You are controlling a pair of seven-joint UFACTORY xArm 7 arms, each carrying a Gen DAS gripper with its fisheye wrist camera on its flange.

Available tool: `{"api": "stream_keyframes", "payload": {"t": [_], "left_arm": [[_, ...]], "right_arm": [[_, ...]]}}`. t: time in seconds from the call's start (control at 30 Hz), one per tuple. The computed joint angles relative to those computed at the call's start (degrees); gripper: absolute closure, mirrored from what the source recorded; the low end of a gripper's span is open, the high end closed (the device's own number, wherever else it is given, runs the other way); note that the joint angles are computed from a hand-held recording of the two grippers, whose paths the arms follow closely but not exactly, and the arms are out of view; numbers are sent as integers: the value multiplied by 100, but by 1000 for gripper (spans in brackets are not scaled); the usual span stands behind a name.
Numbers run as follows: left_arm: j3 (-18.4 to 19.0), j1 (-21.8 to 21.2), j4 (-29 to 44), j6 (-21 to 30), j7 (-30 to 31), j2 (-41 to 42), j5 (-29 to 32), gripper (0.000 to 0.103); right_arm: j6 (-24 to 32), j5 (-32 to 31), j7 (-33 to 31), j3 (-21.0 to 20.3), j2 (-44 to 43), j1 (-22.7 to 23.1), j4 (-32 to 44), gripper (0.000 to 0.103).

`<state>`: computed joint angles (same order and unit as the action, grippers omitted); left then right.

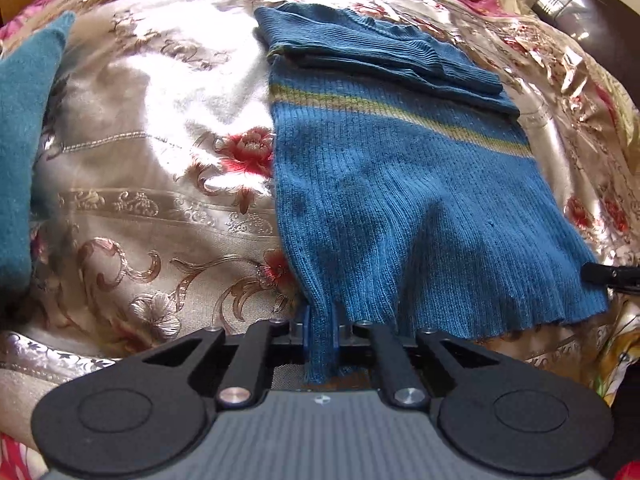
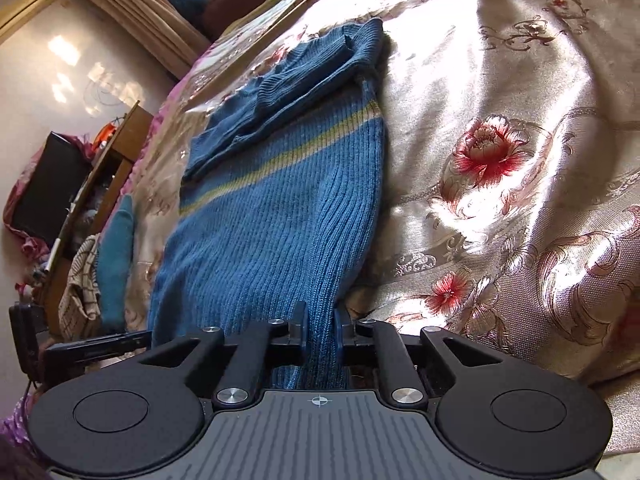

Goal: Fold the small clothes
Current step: 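Lift the hem with both tools and fold it toward the collar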

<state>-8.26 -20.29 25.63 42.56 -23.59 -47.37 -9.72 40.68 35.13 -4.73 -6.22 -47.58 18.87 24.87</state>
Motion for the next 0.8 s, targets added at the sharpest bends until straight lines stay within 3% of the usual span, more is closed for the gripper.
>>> {"api": "stream_keyframes", "payload": {"t": [0.47, 0.67, 0.8], "left_arm": [[233, -40, -49, -299, 65, 181, -341, 83], [345, -27, -200, -326, 40, -56, -487, 90], [553, -128, -261, -483, 85, -97, -800, 92]], "right_arm": [[188, 9, -83, -27, 200, 5, 126, 86], [178, 186, -52, -56, 183, -27, 99, 89], [127, 631, -95, -252, 92, 91, 33, 91]]}}
